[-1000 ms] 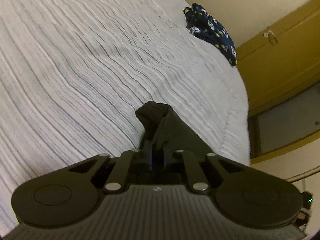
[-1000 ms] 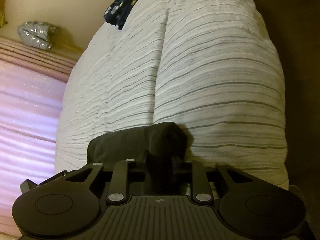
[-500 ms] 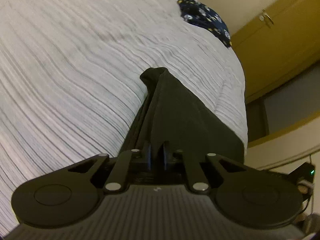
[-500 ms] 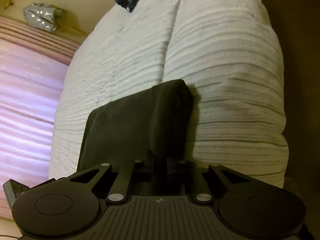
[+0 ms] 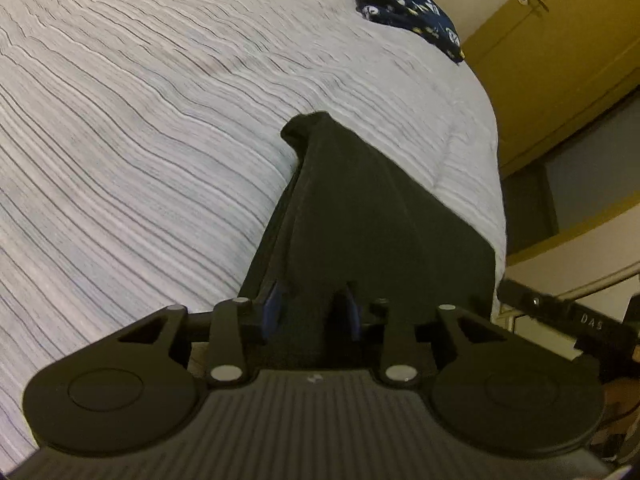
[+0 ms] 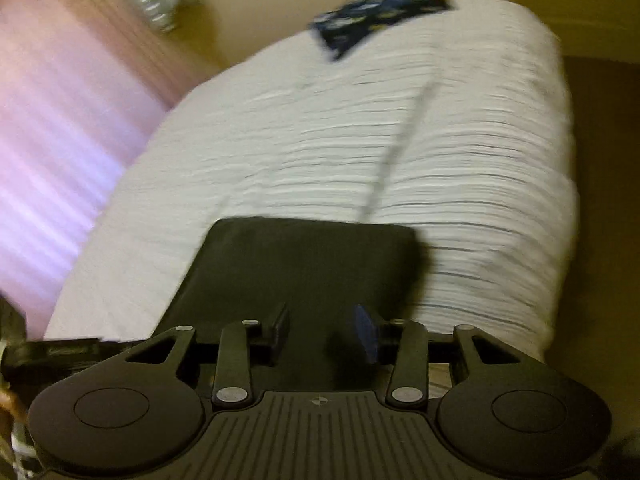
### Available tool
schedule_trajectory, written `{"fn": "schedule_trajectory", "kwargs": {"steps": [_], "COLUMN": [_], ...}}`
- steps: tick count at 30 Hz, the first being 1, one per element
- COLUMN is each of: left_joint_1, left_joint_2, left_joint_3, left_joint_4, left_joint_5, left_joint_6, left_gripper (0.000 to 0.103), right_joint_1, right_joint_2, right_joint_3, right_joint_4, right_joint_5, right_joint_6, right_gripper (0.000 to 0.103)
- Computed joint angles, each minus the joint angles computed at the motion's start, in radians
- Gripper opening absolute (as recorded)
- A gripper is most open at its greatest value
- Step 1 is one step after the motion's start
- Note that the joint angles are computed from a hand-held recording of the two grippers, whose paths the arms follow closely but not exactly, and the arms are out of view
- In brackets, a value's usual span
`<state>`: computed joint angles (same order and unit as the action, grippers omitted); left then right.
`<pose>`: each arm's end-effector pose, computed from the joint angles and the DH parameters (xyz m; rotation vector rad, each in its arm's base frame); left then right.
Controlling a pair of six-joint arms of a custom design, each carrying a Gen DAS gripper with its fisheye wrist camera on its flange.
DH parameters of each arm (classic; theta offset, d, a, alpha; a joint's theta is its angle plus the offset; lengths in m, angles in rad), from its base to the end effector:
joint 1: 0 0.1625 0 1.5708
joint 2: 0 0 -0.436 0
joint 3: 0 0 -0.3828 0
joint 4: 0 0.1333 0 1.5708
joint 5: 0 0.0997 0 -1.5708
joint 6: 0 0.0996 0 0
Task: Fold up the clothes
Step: 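Lay the folded trousers flat on the bed and open both grippers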
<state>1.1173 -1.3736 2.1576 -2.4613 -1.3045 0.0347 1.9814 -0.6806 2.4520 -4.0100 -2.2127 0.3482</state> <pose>-0.0607 -0.4886 0.2348 0.6795 2.8135 -0.2315 0.2233 -0.3284 0.0608 -0.2151 -2.5670 1.1397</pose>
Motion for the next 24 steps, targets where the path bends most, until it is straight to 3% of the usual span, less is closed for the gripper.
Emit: {"fn": "schedule_trajectory", "kwargs": {"steps": [1,4,9,12,14,18,22,24], "left_joint_1": [0.0,-0.002,0.015,-0.009,-0.032,-0.082,-0.099,-0.107], "left_joint_2": [-0.002,-0.003,-0.013,-0.021,-0.034,-0.068,-0.065,-0.041], "left_joint_3": [0.011,0.039,0.05,0.051,0.051,0.072,0.077,0.072], "left_joint_4": [-0.016,-0.06,-0.073,-0.072,-0.065,-0.117,-0.123,-0.076], "left_joint_5": [0.004,0.023,0.01,0.03,0.053,0.111,0.063,0.065], "left_joint_6": [0.0,0.01,0.002,-0.003,-0.015,-0.054,-0.043,-0.014], "left_gripper": [0.018,0.014,0.014,0.016,0.015,0.012,0.011,0.013], "right_joint_1": [-0.001,-0.016,0.002,0.029,0.052,0.024,-0.015,0.007], "right_joint_2": [0.009,0.033,0.014,-0.01,-0.015,0.007,0.009,0.022], "right_joint_3": [-0.011,-0.029,0.039,0.058,0.049,-0.003,-0.003,0.006], "right_joint_4": [0.018,0.132,0.216,0.184,0.123,0.083,0.172,0.165], "right_joint_5": [0.017,0.057,0.127,0.115,0.076,0.025,0.076,0.076], "right_joint_6": [-0.023,-0.02,0.016,0.038,0.01,-0.044,-0.023,-0.037], "right_gripper": [0.013,0.003,0.0,0.001,0.001,0.001,0.001,0.001]}}
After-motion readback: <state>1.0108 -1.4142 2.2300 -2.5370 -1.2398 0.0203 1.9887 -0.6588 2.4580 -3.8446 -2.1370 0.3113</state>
